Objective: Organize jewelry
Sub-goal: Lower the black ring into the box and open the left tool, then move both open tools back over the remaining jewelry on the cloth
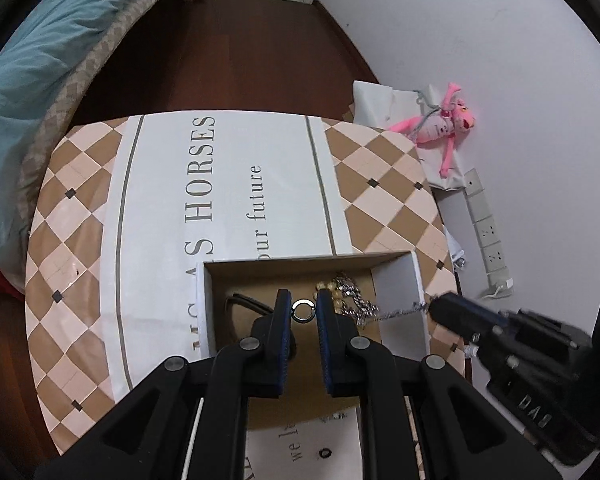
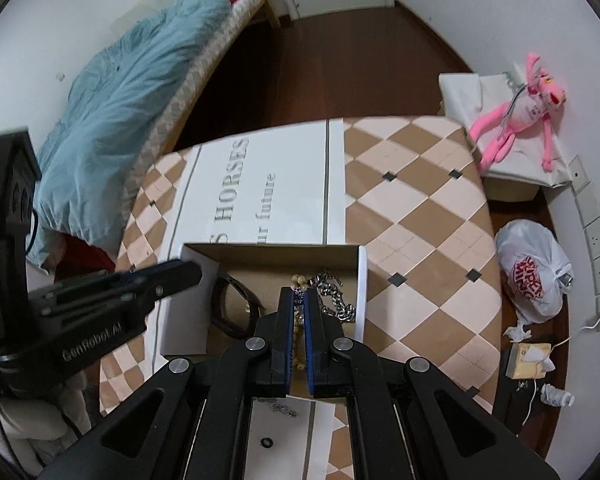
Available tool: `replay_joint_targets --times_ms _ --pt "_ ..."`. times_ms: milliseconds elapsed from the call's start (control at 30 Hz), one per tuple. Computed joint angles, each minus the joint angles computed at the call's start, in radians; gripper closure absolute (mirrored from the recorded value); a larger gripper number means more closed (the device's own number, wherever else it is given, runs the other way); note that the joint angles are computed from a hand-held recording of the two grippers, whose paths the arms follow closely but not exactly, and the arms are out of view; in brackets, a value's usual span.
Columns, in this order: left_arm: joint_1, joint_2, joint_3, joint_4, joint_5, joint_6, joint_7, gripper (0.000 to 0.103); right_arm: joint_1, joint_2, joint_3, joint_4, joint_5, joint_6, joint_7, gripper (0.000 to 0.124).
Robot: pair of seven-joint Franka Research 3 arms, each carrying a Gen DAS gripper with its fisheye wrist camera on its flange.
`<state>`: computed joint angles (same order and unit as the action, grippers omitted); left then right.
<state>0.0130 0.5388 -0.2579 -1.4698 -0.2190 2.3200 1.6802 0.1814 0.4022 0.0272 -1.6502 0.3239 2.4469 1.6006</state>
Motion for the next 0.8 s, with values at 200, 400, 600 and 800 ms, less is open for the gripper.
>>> replay_joint_targets --times_ms 200,400,600,800 --pt "-0.028 0.078 0.030 0.113 0.061 -0.068 -0.083 0.085 -0.006 0.046 -0.005 0.051 -0.009 -0.084 0.007 0.118" --pt "-0.026 0.040 0.045 0.053 0.111 0.002 -0.118 0.032 -0.005 0.033 -0.007 0.029 -0.011 -0.073 0.013 0.117" --pt "-0.029 -0.046 0.072 -0.085 0.182 0.101 -0.170 0.008 0.020 -0.002 -0.024 -0.014 -0.074 -0.038 0.046 0.073" --pt "-0.055 -0.163 0.113 -0.280 0.305 0.249 -0.269 0.006 0.091 -0.049 -0.081 -0.093 -0.281 -0.021 0.201 0.029"
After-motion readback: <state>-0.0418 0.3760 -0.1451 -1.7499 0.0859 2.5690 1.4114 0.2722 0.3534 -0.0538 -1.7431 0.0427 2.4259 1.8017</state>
